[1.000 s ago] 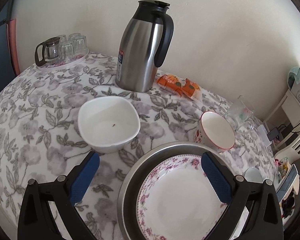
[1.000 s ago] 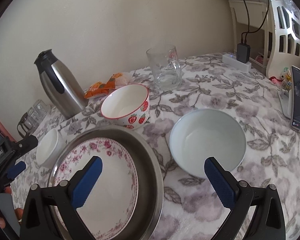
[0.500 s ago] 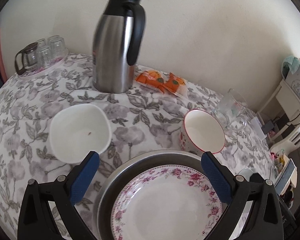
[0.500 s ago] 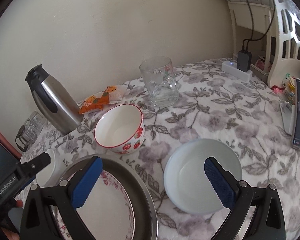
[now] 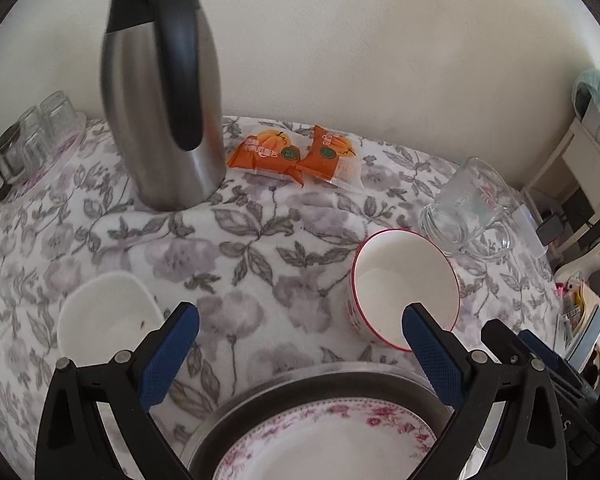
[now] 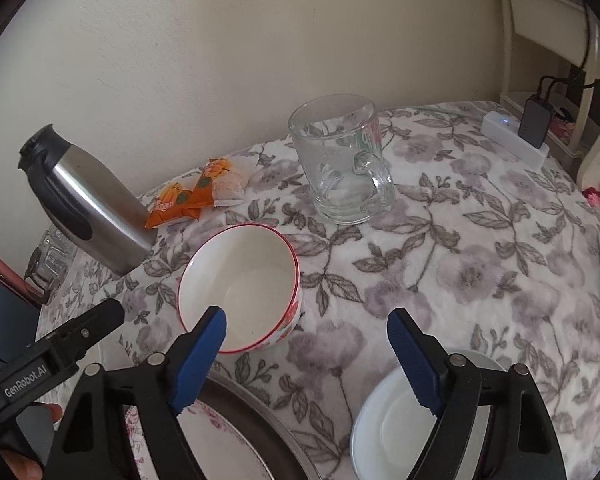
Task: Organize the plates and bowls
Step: 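Move the open right tool to the red-rimmed strawberry bowl, then close the right tool on the strawberry bowl's rim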
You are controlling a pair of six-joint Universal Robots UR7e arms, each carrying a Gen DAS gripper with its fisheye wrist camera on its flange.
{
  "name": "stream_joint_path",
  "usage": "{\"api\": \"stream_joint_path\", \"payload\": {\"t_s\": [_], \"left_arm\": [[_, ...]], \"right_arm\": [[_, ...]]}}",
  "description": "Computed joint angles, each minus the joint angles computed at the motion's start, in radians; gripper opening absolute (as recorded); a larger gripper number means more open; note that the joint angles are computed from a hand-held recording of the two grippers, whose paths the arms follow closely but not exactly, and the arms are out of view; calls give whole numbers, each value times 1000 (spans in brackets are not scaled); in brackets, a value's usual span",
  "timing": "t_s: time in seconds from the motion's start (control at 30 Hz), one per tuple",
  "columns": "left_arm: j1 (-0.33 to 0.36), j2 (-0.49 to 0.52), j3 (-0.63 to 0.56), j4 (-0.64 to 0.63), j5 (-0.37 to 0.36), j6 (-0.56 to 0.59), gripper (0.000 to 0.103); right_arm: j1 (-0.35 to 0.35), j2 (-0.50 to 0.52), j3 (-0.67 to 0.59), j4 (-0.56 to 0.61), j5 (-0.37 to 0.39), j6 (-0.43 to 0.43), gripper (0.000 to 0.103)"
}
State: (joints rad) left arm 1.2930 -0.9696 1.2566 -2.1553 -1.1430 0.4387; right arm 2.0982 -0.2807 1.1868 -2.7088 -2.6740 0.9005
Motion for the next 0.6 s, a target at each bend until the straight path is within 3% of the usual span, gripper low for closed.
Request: {"api": "stream_joint_path", "payload": {"t_s": [0.33, 0.4, 0.53, 0.6], "left_arm": [[-10, 78, -91, 99, 7, 9, 100], [-10, 89, -99, 121, 3, 12, 95], [-8, 117, -119, 170, 12, 0, 75], [-5, 129, -128, 188, 7, -4, 66]], "right_arm": [[-45, 3, -47, 71, 75, 17, 72], [-55, 1, -49, 88, 89, 34, 68], [-71, 6, -56, 84, 116, 16, 58], [-78, 9, -60, 90, 126, 16, 46]]}}
